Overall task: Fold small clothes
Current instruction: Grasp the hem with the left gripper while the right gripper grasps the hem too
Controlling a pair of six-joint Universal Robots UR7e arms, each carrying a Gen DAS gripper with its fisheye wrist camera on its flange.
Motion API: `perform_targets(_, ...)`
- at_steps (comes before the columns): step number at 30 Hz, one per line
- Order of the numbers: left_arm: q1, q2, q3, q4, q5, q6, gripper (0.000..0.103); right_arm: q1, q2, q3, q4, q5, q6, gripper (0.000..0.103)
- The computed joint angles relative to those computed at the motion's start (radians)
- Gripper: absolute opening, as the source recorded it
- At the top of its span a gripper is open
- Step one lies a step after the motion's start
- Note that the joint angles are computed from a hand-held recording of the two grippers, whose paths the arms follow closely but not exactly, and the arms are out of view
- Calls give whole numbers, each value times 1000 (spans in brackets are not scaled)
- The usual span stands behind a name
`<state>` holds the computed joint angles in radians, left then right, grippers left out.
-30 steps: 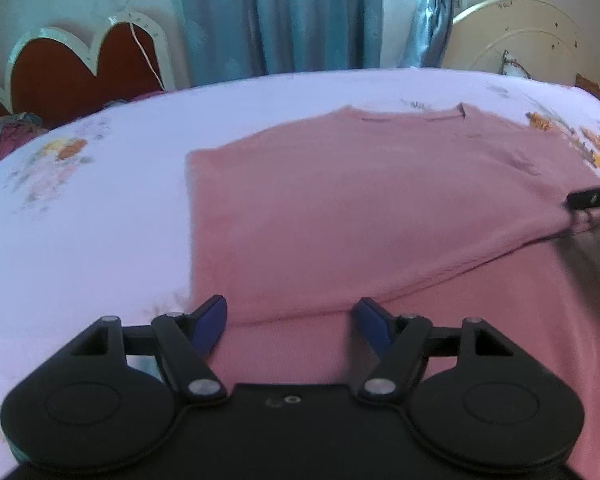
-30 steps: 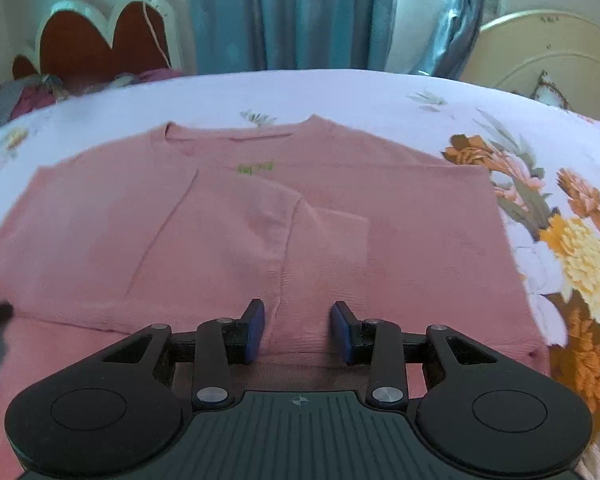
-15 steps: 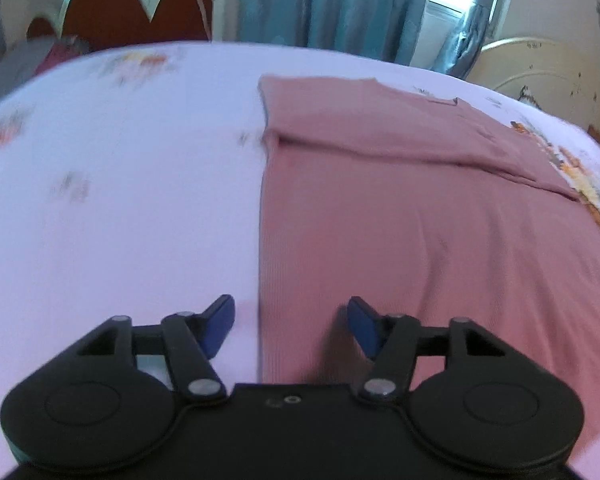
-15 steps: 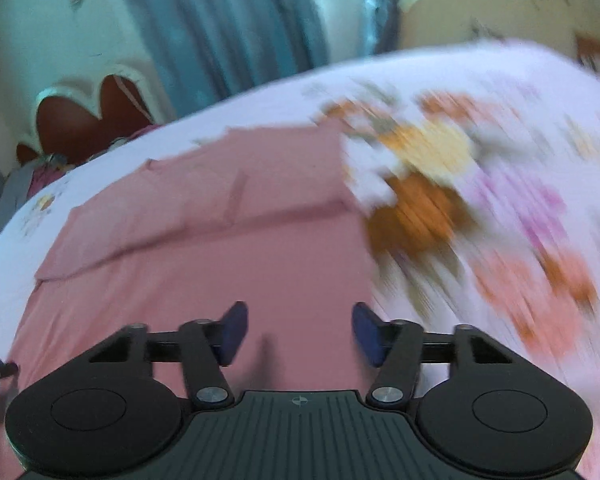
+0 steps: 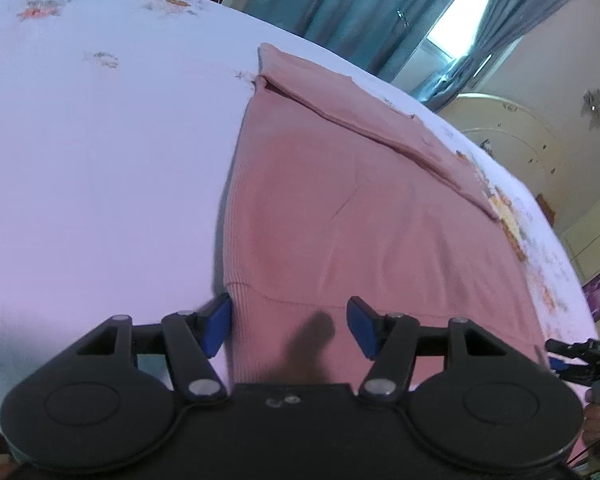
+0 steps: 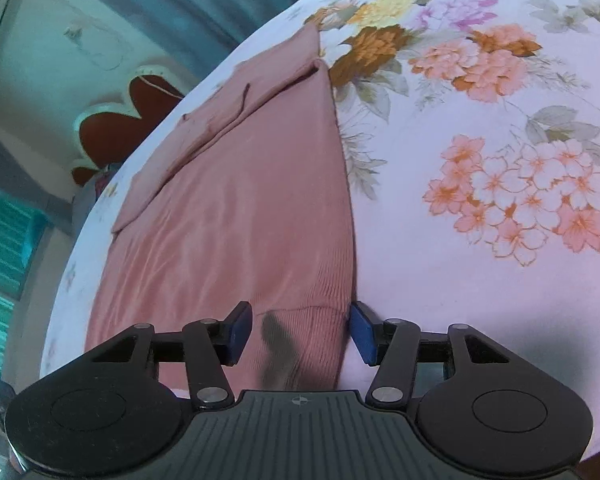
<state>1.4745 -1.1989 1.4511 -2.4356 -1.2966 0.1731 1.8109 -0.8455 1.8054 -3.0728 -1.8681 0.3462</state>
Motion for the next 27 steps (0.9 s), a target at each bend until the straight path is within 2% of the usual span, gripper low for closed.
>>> perform_targets(3,30,49,-72,20,-85,-76,59,-27,18,-22,-43,28,-1,53)
perform_targets(7,72,108,-152,55,-222,-168,59,-41,38,-60,-9,62,-59,53)
perform_targets(10,80,103,-150,108,-257,-136,45,-46,17,-21,-8,126,-77,53)
perform_targets(12,82,78,-117,112,-256,-105,44,-48,-4,22,-20,167,-90,53)
perform_targets(16,87,82,-115,94,-261,-124,42,-68,-4,32,-56,176,-50,33)
perform_targets(17,87,85,-120,87,-254,-133,37,-74,0,24,-56,181,-32,28)
perform_targets(18,81,90,-123,79,-232,-134,21,-78,3,12,-44,188,-27,26)
perform_targets(19,70,90,-115,60,-196,-130,4,-78,2,0,-21,188,-35,10)
perform_targets(20,66,82,-100,32,-193,-132,5,-74,-1,-4,-17,193,-44,9)
perform_targets(22,70,55,-53,-55,-241,-114,5,-71,-27,26,-67,233,-85,9)
perform_targets(23,64,42,-32,-72,-210,-95,5,-70,-39,45,-90,230,-96,9)
perform_targets(25,54,42,-24,-43,-124,-83,5,-70,-43,59,-80,190,-88,9)
perform_targets(26,59,51,-26,-29,-107,-97,6,-68,-32,40,-15,136,-88,9)
perform_targets(27,68,51,-18,-56,-132,-124,6,-71,-22,30,9,121,-81,8)
